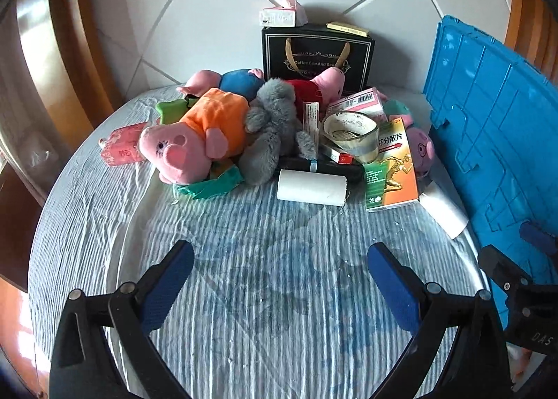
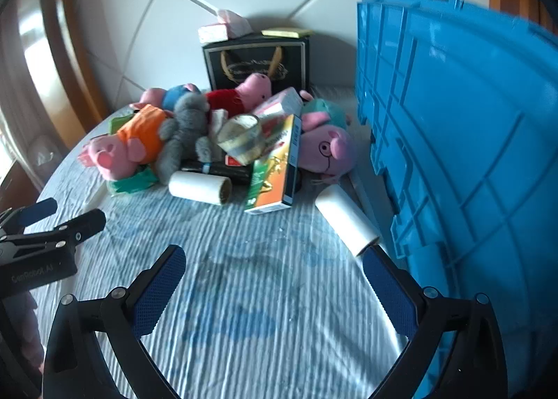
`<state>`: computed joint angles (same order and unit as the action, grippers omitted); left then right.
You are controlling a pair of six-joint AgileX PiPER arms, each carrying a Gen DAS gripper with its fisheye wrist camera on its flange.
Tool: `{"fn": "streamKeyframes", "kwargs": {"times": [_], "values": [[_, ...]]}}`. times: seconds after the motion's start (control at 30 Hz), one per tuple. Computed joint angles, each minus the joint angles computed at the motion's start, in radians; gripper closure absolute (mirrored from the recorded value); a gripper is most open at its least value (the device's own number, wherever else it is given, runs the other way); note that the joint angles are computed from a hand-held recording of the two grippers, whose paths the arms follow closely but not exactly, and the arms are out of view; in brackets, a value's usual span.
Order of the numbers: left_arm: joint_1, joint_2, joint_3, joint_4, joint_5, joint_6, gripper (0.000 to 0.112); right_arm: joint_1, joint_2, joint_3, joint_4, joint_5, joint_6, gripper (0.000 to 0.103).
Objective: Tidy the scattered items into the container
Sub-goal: 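Withdraw both tools from the blue box back toward the pile, then grasp a white paper roll with the left tool while the right tool grasps another white roll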
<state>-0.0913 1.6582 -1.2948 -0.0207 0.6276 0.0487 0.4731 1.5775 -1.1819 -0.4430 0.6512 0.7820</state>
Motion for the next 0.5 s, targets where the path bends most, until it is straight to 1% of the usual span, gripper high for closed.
{"fn": "streamKeyframes", "kwargs": {"times": [0.13,0.17,0.23,0.3,0.37,0.4,0.5], "values": [[0.003,0.189,-0.149,-0.072,-0.029,0.122,0.012,-0.045,0.087,0.007,-0.038,-0.084,0.067,0.0],[0.006,0.237,-0.188,-0.096,-0.037,0.162,0.012,-0.053,0.117,0.007,-0.068,-0.102,0.104,0.0],[0.001,0.343,-0.288,-0.091,-0.033,0.193,0.012,-0.061,0.174,0.003,-0.156,-0.119,0.194,0.0],[0.0,0.452,-0.413,-0.097,-0.014,0.214,0.012,-0.074,0.228,-0.001,-0.248,-0.128,0.292,0.0],[0.0,0.561,-0.552,-0.097,0.02,0.215,0.012,-0.085,0.273,-0.009,-0.304,-0.142,0.35,0.0],[-0.001,0.61,-0.621,-0.096,0.044,0.215,0.012,-0.084,0.295,-0.018,-0.338,-0.131,0.383,0.0],[-0.018,0.751,-0.827,-0.032,0.107,0.163,0.014,-0.091,0.338,-0.027,-0.445,-0.116,0.499,0.0]]}}
